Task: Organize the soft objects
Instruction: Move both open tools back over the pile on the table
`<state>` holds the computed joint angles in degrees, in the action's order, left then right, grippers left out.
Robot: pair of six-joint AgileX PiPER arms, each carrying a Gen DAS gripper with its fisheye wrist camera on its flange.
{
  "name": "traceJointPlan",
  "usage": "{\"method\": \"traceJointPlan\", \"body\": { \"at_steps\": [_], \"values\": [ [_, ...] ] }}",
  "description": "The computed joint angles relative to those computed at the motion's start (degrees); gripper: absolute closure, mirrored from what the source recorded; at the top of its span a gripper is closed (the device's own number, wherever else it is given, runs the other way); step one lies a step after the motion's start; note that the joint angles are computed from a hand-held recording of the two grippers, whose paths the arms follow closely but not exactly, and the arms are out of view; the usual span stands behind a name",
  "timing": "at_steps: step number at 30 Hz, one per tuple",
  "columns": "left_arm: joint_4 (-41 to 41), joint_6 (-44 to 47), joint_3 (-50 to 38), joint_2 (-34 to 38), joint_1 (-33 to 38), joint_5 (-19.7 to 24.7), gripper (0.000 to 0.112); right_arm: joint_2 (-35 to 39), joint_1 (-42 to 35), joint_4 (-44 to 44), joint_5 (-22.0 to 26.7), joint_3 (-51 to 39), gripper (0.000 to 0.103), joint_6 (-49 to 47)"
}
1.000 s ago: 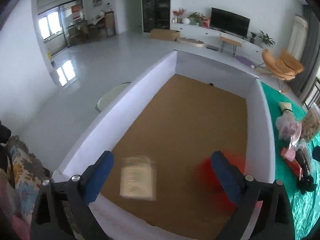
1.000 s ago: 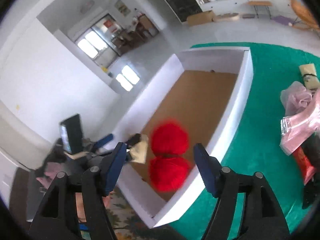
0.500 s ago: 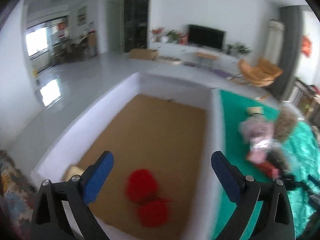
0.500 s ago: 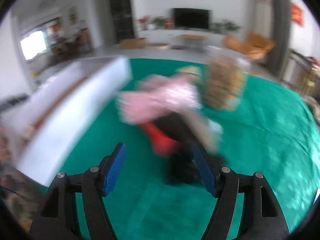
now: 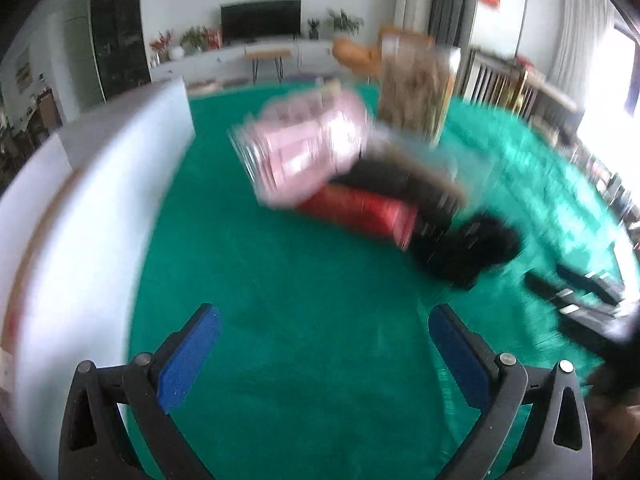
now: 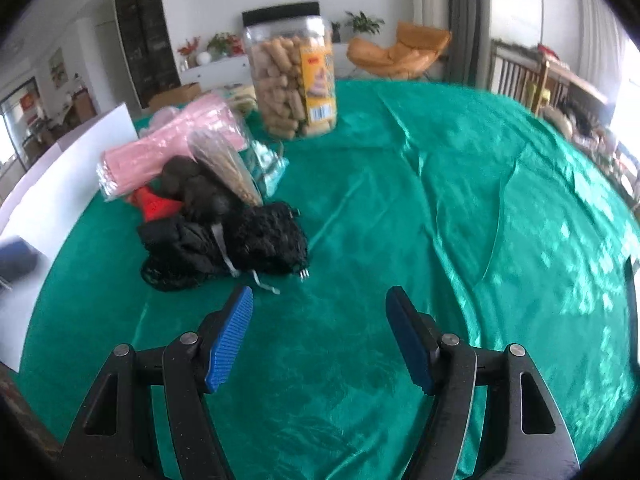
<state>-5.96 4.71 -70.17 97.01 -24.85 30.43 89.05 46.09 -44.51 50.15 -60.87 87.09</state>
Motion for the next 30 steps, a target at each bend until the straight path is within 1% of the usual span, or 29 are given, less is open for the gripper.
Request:
{"method": "traceJointPlan", "body": {
  "at_steps": [2, 5, 7, 11, 12, 14, 17, 23, 30],
  "values": [
    [0.97, -1.42, -1.03, 2.97, -0.69, -0.86, 0.010, 0.55, -1.46, 1.53, -0.67, 0.12, 0.031, -0.90],
    [0.20, -1.13, -3.32, 6.06, -0.92, -2.39, 0.010, 1.09, -2.90, 3.16, -1.55, 0.34, 0.031, -1.45],
    [2.55, -3.28, -6.03, 8.71, -1.64, -2.10, 0.010, 0.69, -3.10, 3.17, -1.20, 0.69, 0.031, -0.96],
    [4.98, -6.58, -10.07, 12.87, -1.73, -0.18, 0.010, -0.23, -3.70, 2.92, -3.00, 2.05, 0.029, 0.12],
    [7.07, -8.82, -9.76, 12.83, -2.03, -1.00, 0.010, -0.23, -3.63, 2.84, -3.04, 2.12, 0.028, 0.17],
    [7.80, -10.09, -9.43, 12.92, -1.95, -1.70, 0.009, 0.39, -3.38, 2.90, -2.54, 1.58, 0.027, -0.34],
    [9.76, -11.97, -10.45, 13.81, -2.58, -1.24, 0.009, 1.48, -3.10, 3.34, -1.51, 0.32, 0.024, -1.72],
    [9.82, -12.17, -11.08, 14.37, -2.67, -1.17, 0.009, 2.20, -3.02, 3.71, -0.88, -0.41, 0.022, -2.73],
    [9.83, -12.21, -11.19, 14.47, -2.71, -1.17, 0.009, 4.18, -2.12, 4.24, 2.27, -2.59, 0.022, -4.67]
  ]
}}
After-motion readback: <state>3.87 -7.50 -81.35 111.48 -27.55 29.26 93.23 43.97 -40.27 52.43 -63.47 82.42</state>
